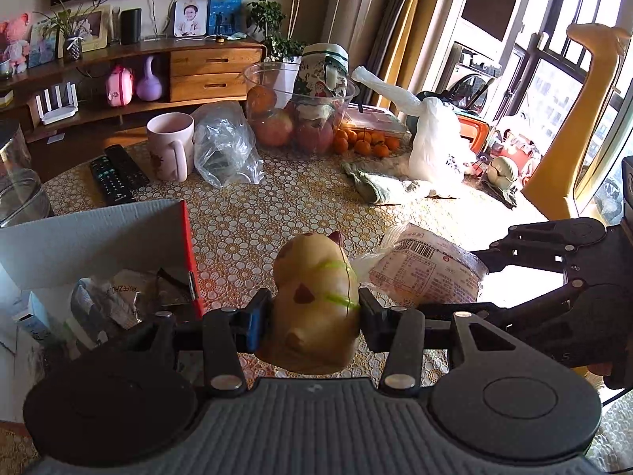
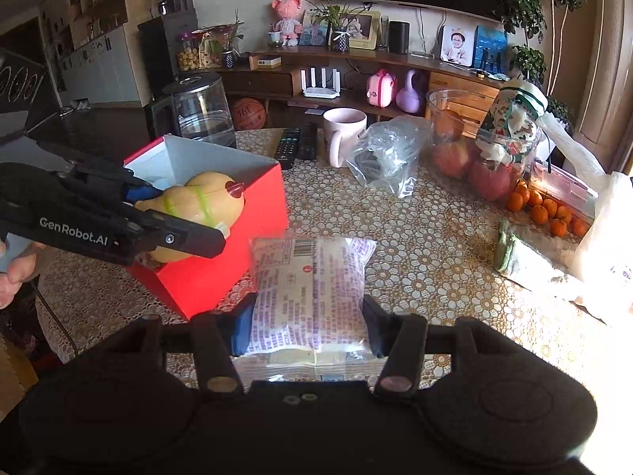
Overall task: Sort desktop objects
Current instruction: 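Carry the white packet and yellow toy over the box with both tools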
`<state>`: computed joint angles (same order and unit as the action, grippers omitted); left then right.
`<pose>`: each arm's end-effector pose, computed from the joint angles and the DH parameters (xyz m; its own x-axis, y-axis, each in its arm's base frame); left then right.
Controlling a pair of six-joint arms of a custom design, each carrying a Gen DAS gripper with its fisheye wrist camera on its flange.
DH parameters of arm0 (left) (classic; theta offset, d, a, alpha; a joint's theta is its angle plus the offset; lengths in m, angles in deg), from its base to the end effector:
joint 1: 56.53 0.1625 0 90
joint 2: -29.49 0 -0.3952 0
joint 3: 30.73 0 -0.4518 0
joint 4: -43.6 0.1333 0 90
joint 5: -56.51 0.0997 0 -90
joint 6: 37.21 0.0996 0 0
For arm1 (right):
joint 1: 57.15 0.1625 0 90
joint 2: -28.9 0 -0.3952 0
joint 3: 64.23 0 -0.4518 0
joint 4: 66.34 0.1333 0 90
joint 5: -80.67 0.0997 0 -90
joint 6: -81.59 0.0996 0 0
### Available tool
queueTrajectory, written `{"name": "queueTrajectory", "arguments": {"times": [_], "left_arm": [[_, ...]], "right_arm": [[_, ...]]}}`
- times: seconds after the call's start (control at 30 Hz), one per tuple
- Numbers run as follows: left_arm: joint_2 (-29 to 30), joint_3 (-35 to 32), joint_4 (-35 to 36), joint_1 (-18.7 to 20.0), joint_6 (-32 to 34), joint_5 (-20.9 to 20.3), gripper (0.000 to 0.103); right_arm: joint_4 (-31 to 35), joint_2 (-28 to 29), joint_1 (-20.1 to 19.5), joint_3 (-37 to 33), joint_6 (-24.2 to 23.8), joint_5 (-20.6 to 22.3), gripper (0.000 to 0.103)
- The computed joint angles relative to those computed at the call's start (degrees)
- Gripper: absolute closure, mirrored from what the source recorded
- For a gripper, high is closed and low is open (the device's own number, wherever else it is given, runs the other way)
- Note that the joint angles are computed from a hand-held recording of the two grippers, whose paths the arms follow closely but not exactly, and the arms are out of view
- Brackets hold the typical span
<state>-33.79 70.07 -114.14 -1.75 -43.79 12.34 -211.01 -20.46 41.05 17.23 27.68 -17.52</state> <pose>-0.2117 -0.6549 0.2305 -0.8294 0.0253 -0.5580 0.4060 0.7135 -0.5710 0.2277 -0.7452 0.1695 -0.4753 -0.7899 0.3876 -0.8756 0.4680 -0.1198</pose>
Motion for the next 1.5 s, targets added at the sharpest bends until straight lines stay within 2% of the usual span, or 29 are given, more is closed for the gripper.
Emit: {"name": "queueTrajectory", "arguments": {"times": [0.3,0.6,1.03,1.5], "left_arm": [[-9.8,8.3,2.3,-1.8,-3.8,4.0,0.058],[-15.7,11.8,5.1,-1.2,-5.6,7.6,0.058],[-17.2,11.2,5.5,3.7,-3.6,11.6,0.058],[-15.0,6.8,12.6,10.4,-4.4,13.0,0.058]], "right_arm": [[0.5,-1.5,3.4,3.8,0.0,1.1,0.049],[-0.7,1.9,6.4,2.9,-0.2,1.2,0.049],[-2.5,10.1,8.7,-2.8,0.7,-0.7,0.049],[-5.1,19.6,10.3,-10.2,1.8,-4.8,0.049]]}}
